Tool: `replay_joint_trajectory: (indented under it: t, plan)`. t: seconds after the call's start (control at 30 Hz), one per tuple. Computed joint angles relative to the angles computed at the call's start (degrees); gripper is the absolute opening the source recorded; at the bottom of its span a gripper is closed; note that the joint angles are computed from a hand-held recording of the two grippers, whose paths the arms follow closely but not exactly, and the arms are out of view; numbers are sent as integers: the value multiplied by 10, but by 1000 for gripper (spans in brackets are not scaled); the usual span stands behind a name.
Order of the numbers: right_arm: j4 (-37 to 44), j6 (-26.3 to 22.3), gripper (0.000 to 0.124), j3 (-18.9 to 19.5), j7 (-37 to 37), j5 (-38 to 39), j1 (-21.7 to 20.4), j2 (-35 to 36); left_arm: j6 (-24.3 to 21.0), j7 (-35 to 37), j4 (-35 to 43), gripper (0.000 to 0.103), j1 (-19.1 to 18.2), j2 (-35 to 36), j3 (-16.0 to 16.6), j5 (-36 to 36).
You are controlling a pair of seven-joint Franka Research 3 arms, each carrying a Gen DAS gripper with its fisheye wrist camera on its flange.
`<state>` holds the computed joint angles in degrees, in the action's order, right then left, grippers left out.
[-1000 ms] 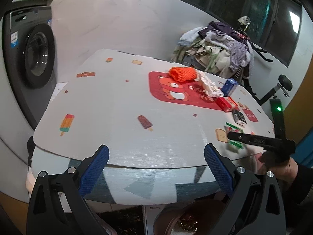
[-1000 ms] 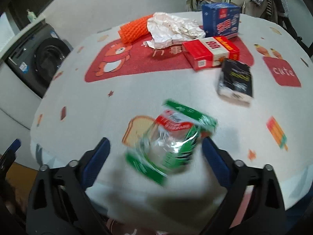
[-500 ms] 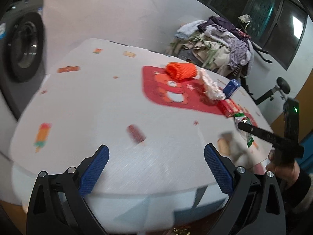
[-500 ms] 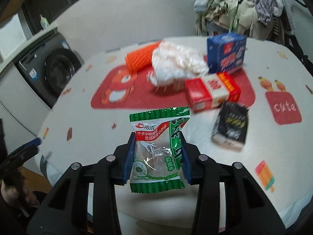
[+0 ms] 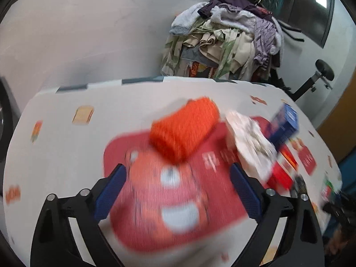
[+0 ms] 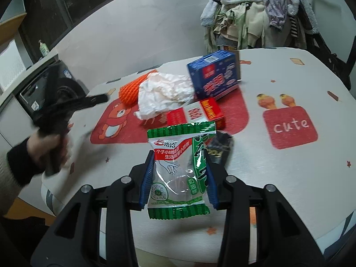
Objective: Collect trash
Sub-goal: 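Grasp the orange foam net with the left gripper while the right gripper holds the packet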
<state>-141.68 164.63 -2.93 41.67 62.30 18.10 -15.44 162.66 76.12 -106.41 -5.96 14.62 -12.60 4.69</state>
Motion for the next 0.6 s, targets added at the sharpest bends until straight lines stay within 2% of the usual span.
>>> replay_joint_trajectory:
  t: [0.07, 0.17, 0.27, 0.33, 0.4, 0.47, 0.53, 0.6]
  plan:
    - [-2, -1, 43, -7, -11, 9, -2, -3, -38, -14, 81, 90, -24, 52, 22, 53]
    - [-7, -5, 43, -11, -13, 7, -10, -7, -104, 9, 193, 77, -41, 121, 26, 92]
    - [-11, -8, 43, -14, -10, -2, -18, -12, -181, 17, 299, 67, -77, 184, 50, 146]
    - [-14, -9, 43, -15, -8, -8, -23, -15, -236, 38, 362, 58, -76, 223, 40, 133]
    - [-18, -10, 43, -17, -6, -13, -26, -20, -254, 51, 377, 39, -71, 233, 32, 117]
    - [-23, -11, 43, -19, -4, -16, -28, -26, -241, 49, 350, 22, -68, 217, 30, 108]
    - [-27, -10, 43, -21, -6, -15, -27, -32, -227, 41, 315, 17, -58, 193, 23, 89]
    - [-31, -9, 43, -21, -5, -16, -25, -39, -209, 40, 266, 16, -43, 159, 10, 61]
